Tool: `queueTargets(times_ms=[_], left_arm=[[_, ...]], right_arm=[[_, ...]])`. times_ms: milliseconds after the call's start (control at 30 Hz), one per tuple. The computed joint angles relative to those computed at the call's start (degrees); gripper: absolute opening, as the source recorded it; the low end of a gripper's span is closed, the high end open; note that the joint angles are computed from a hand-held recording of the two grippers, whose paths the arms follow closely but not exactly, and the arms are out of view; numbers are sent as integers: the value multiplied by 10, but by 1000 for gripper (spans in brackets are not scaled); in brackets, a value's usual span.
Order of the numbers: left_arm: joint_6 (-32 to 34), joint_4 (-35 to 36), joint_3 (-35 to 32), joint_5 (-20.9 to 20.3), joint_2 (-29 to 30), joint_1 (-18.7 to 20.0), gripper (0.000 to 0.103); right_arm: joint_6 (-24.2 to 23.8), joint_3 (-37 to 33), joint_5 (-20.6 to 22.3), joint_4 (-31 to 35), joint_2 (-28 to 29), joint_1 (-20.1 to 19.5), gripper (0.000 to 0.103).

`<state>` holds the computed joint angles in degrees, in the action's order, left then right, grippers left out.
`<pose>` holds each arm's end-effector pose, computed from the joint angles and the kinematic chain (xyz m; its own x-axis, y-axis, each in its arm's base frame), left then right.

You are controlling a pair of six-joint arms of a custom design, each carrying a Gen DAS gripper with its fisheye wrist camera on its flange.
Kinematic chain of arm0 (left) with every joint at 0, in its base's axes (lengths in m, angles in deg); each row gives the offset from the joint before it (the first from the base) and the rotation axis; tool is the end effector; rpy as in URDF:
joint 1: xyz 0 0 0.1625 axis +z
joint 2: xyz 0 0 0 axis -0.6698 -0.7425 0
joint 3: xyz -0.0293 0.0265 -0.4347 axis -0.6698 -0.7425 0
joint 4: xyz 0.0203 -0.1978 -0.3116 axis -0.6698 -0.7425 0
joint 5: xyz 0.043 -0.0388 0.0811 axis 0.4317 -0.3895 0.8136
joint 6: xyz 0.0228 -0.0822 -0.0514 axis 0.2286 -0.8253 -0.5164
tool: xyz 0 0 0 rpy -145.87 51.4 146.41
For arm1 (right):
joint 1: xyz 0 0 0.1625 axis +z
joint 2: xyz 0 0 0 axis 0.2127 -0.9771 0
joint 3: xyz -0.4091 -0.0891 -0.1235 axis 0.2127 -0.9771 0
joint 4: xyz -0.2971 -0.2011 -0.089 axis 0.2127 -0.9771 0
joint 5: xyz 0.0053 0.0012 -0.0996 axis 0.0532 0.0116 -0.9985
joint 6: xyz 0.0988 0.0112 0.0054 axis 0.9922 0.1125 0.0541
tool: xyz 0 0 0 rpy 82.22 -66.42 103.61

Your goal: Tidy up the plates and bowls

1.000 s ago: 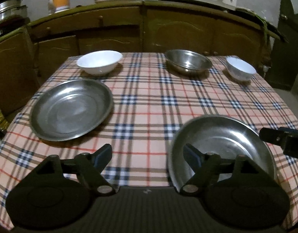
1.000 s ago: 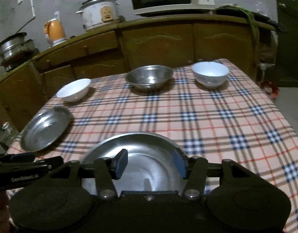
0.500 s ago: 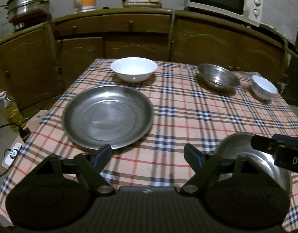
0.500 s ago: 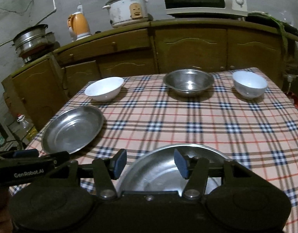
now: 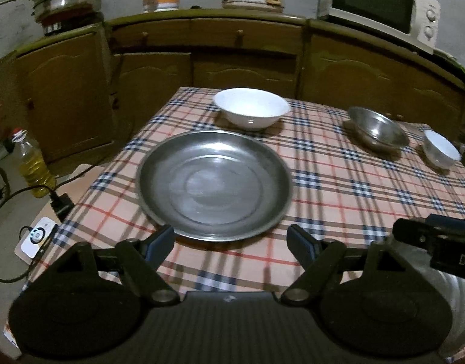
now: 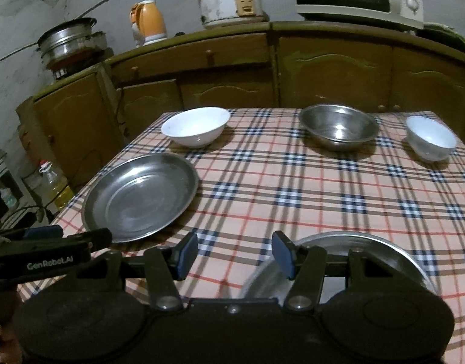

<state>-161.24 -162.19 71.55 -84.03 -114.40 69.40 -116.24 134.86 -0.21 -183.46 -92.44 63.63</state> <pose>-0.3868 -0.4544 -0.0314 -0.7016 -0.2717 -0.6587 0.4043 0.6095 -0.6820 0.0336 -0.4536 0.3033 -0.7574 -0.3867 0.5261 -0.6473 0.5500 -0.5277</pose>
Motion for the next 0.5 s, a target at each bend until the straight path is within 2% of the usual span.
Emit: queueTargets(times_ms=[167, 367, 500], left_arm=[[-34, 27, 23, 10, -26, 17, 83], [-83, 93, 28, 31, -56, 53, 83], [-65, 65, 30, 41, -66, 83, 83]], right_arm=[[3, -9, -17, -17, 34, 25, 67], [28, -37, -40, -16, 80, 53, 67], [45, -68, -55, -5, 115, 70, 67]])
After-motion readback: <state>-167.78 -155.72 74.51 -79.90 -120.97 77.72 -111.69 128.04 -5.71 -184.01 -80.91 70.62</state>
